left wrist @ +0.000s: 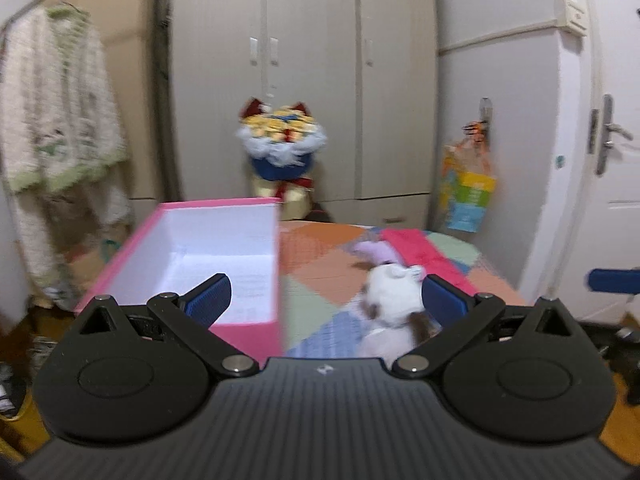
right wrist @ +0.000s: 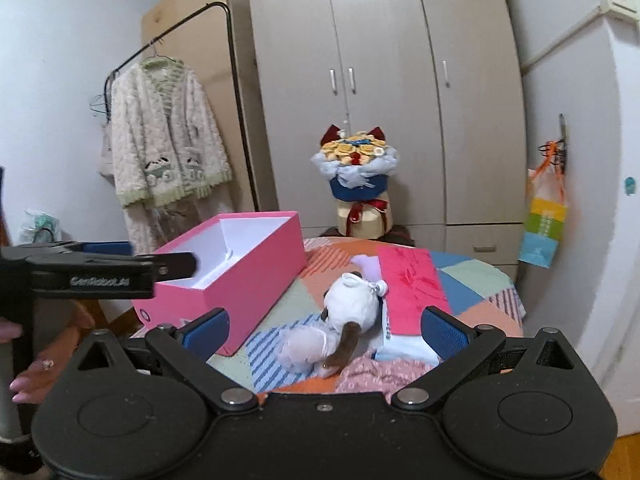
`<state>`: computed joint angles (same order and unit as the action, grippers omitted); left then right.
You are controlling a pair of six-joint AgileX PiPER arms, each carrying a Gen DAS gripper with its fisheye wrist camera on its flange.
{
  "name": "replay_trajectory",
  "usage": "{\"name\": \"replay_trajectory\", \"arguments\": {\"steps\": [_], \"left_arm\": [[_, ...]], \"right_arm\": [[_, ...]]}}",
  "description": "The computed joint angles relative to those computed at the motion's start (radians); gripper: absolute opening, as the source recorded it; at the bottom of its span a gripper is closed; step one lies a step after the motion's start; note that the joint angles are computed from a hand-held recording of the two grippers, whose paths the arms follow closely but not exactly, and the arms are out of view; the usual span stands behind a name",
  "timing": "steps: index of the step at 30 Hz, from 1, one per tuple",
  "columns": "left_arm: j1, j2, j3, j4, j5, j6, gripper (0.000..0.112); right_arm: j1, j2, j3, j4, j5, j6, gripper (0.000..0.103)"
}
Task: Organize soft objects
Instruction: 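Reach the left gripper to the pink envelope and close on it, then lift the pink envelope with the left gripper and carry it over the box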
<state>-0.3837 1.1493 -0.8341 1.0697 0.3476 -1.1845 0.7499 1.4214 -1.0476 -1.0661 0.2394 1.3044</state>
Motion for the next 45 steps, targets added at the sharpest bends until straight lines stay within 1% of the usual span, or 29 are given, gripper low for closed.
{"name": "replay_trajectory", "arguments": {"steps": [1, 2, 4, 5, 8, 10, 13, 15, 16, 18, 19, 20, 21, 22, 23, 24, 26, 28, 30, 32, 33, 36, 37, 40, 41, 42, 43, 45], "left_arm": [[0.023, 0.033, -0.023, -0.066, -0.044, 0.065, 0.102], [0.047, 0.076, -0.056, -0.166, -0.089, 0.164, 0.101], [0.069, 0.146, -0.110, -0.356, -0.144, 0.362, 0.100], [0.074, 0.193, -0.150, -0.450, -0.155, 0.462, 0.100], [0.074, 0.310, -0.259, -0.609, -0.161, 0.641, 0.100], [0.083, 0.388, -0.342, -0.787, -0.154, 0.836, 0.097], [0.105, 0.504, -0.494, -1.087, -0.070, 1.111, 0.089], [0.132, 0.581, -0.597, -1.275, 0.007, 1.271, 0.083], [0.142, 0.625, -0.658, -1.322, 0.048, 1.307, 0.081], [0.152, 0.699, -0.757, -1.342, 0.115, 1.310, 0.070], [0.158, 0.733, -0.802, -1.355, 0.144, 1.320, 0.068], [0.164, 0.773, -0.862, -1.360, 0.188, 1.315, 0.064], [0.169, 0.811, -0.919, -1.370, 0.229, 1.315, 0.060], [0.174, 0.836, -0.955, -1.383, 0.252, 1.324, 0.059], [0.176, 0.870, -1.005, -1.383, 0.282, 1.318, 0.056], [0.175, 0.899, -1.046, -1.374, 0.303, 1.304, 0.052], [0.174, 0.951, -1.123, -1.358, 0.338, 1.284, 0.048], [0.175, 1.007, -1.210, -1.352, 0.386, 1.272, 0.044], [0.180, 1.046, -1.273, -1.369, 0.432, 1.280, 0.038], [0.188, 1.085, -1.335, -1.390, 0.483, 1.283, 0.037], [0.188, 1.096, -1.354, -1.395, 0.497, 1.284, 0.035], [0.176, 1.107, -1.362, -1.354, 0.496, 1.283, 0.029], [0.176, 1.110, -1.361, -1.352, 0.491, 1.282, 0.028], [0.181, 1.134, -1.386, -1.365, 0.509, 1.282, 0.019], [0.177, 1.133, -1.377, -1.355, 0.497, 1.276, 0.017], [0.172, 1.125, -1.356, -1.343, 0.475, 1.276, 0.014], [0.170, 1.117, -1.339, -1.338, 0.457, 1.280, 0.013], [0.173, 1.108, -1.318, -1.366, 0.441, 1.302, 0.012]], "right_arm": [[-0.016, 0.018, -0.017, 0.055, -0.008, -0.071, 0.103], [-0.036, 0.035, -0.036, 0.138, -0.013, -0.171, 0.103], [-0.082, 0.074, -0.077, 0.308, -0.027, -0.371, 0.103], [-0.106, 0.091, -0.093, 0.396, -0.037, -0.471, 0.103], [-0.181, 0.160, -0.150, 0.663, -0.072, -0.771, 0.103], [-0.230, 0.219, -0.199, 0.847, -0.086, -0.971, 0.103], [-0.279, 0.298, -0.277, 1.133, -0.071, -1.271, 0.103], [-0.309, 0.360, -0.354, 1.323, -0.015, -1.471, 0.103], [-0.324, 0.391, -0.391, 1.416, 0.012, -1.571, 0.103], [-0.355, 0.460, -0.464, 1.591, 0.066, -1.771, 0.103], [-0.366, 0.491, -0.495, 1.648, 0.088, -1.839, 0.103], [-0.373, 0.520, -0.525, 1.666, 0.107, -1.867, 0.102], [-0.377, 0.554, -0.565, 1.646, 0.126, -1.856, 0.102], [-0.375, 0.584, -0.604, 1.601, 0.148, -1.812, 0.102], [-0.377, 0.612, -0.642, 1.579, 0.173, -1.793, 0.102], [-0.381, 0.639, -0.680, 1.566, 0.196, -1.781, 0.102], [-0.390, 0.694, -0.758, 1.550, 0.244, -1.763, 0.102], [-0.401, 0.737, -0.820, 1.555, 0.284, -1.764, 0.102], [-0.413, 0.785, -0.896, 1.569, 0.346, -1.766, 0.102], [-0.415, 0.826, -0.960, 1.554, 0.387, -1.749, 0.102], [-0.415, 0.844, -0.987, 1.537, 0.400, -1.733, 0.102], [-0.412, 0.897, -1.070, 1.504, 0.443, -1.691, 0.102], [-0.413, 0.917, -1.102, 1.496, 0.462, -1.675, 0.102], [-0.416, 0.947, -1.144, 1.503, 0.481, -1.655, 0.102], [-0.420, 0.950, -1.144, 1.520, 0.483, -1.656, 0.095], [-0.423, 0.949, -1.142, 1.529, 0.486, -1.653, 0.095], [-0.424, 0.944, -1.132, 1.539, 0.480, -1.649, 0.094], [-0.425, 0.941, -1.127, 1.531, 0.471, -1.642, 0.094]]}}
